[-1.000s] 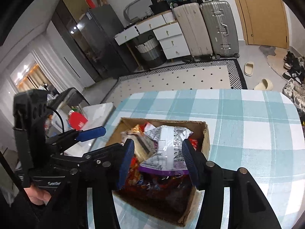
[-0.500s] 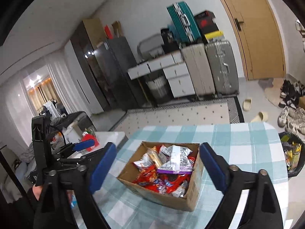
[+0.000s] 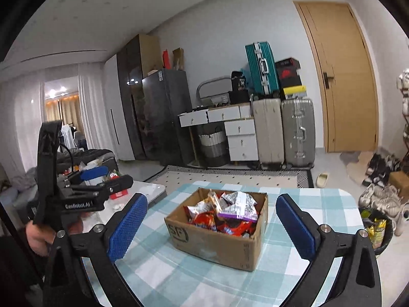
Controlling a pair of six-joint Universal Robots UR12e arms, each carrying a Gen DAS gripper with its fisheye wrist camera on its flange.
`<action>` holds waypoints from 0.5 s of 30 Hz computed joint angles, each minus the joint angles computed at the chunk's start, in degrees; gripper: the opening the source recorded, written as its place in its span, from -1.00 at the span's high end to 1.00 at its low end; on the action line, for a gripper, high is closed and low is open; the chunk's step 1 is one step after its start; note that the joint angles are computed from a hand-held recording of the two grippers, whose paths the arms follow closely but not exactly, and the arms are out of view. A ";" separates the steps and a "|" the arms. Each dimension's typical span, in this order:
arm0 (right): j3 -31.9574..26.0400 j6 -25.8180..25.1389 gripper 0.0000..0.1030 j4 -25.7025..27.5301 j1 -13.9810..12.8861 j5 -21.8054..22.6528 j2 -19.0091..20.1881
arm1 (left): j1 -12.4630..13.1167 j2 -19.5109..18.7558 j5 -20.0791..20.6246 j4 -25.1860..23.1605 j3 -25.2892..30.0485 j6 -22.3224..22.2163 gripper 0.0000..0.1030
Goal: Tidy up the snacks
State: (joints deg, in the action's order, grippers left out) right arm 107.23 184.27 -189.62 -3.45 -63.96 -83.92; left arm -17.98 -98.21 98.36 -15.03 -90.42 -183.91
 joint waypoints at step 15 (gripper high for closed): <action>7.47 -0.31 -0.99 -4.43 1.76 -7.77 1.31 | 0.99 -0.11 2.33 6.76 -8.52 -8.50 -0.98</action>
State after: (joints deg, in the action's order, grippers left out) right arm 114.69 183.95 -194.05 -1.69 -71.73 -82.61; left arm -16.99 -98.32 100.69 -8.27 -98.94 -192.41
